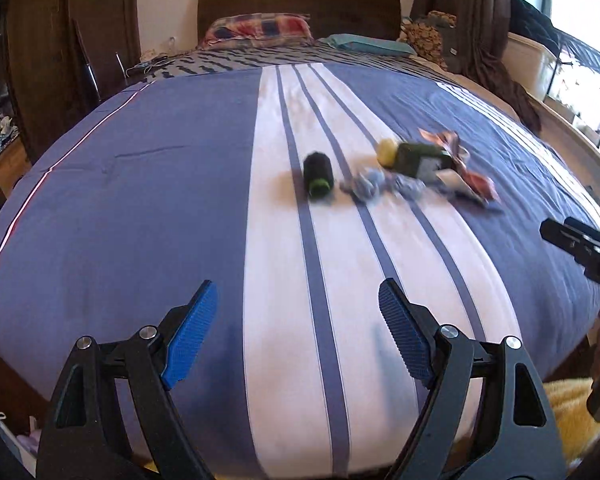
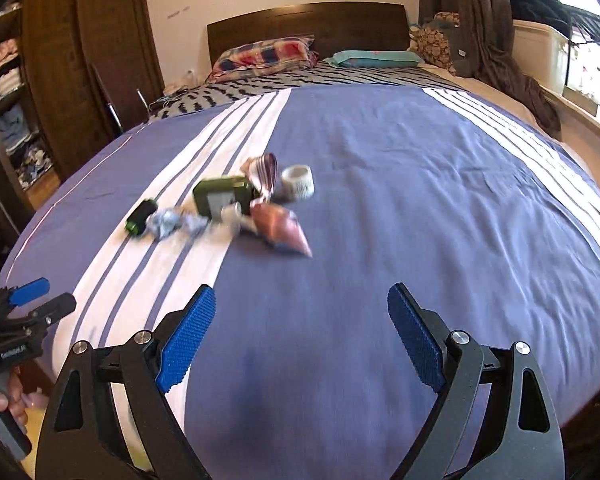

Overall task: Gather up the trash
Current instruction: 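Grasp the black thread spool with the left tool while the right tool grasps the brown ribbon, then carry both held items down into the black bin and open both tools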

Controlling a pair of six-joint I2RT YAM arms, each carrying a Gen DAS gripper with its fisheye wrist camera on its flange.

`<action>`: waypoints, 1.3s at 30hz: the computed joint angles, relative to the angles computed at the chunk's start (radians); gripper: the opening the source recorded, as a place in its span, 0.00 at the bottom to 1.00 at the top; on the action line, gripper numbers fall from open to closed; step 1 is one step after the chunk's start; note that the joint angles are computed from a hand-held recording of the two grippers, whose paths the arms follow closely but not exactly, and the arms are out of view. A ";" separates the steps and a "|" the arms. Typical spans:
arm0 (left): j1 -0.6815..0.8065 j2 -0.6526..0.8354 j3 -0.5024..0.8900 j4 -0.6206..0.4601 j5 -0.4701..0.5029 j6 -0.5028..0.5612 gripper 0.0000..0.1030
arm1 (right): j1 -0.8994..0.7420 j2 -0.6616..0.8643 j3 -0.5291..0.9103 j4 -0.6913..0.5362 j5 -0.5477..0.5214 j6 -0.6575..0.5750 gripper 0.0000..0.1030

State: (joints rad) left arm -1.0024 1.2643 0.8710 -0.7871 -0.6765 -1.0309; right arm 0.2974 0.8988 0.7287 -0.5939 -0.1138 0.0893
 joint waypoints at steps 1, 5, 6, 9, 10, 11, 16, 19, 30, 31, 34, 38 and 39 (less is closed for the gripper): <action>0.048 0.003 0.000 0.038 0.016 0.045 0.75 | 0.002 0.049 0.014 0.032 -0.004 -0.002 0.85; 0.188 0.045 0.018 0.161 0.088 0.183 0.69 | 0.016 0.184 0.055 0.124 -0.010 0.007 0.76; 0.210 0.061 0.028 0.180 0.100 0.206 0.67 | 0.018 0.211 0.068 0.137 -0.013 0.007 0.75; 0.271 0.111 0.058 0.234 0.140 0.279 0.63 | 0.034 0.283 0.112 0.170 -0.011 0.004 0.67; 0.290 0.129 0.071 0.247 0.152 0.300 0.62 | 0.041 0.301 0.124 0.181 -0.007 0.004 0.64; 0.308 0.146 0.083 0.257 0.162 0.318 0.61 | 0.048 0.323 0.141 0.192 -0.007 0.006 0.63; 0.377 0.233 0.135 0.298 0.223 0.385 0.53 | 0.081 0.441 0.227 0.215 -0.005 0.006 0.47; 0.408 0.286 0.155 0.323 0.267 0.409 0.47 | 0.096 0.511 0.270 0.208 0.010 0.000 0.40; 0.413 0.304 0.147 0.360 0.287 0.433 0.24 | 0.093 0.535 0.284 0.196 -0.009 0.000 0.12; 0.408 0.293 0.146 0.352 0.277 0.430 0.24 | 0.095 0.522 0.283 0.192 -0.005 0.001 0.12; 0.380 0.232 0.138 0.315 0.238 0.409 0.24 | 0.096 0.484 0.285 0.175 0.002 -0.001 0.12; 0.305 0.148 0.159 0.218 0.156 0.374 0.24 | 0.100 0.398 0.295 0.124 0.008 0.000 0.12; 0.282 0.132 0.170 0.189 0.131 0.364 0.24 | 0.106 0.372 0.296 0.107 0.016 0.001 0.12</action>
State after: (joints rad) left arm -0.7208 1.3959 1.0407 -0.5979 -0.5452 -0.6670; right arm 0.4035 1.2705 1.0244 -0.4866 -0.0982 0.0901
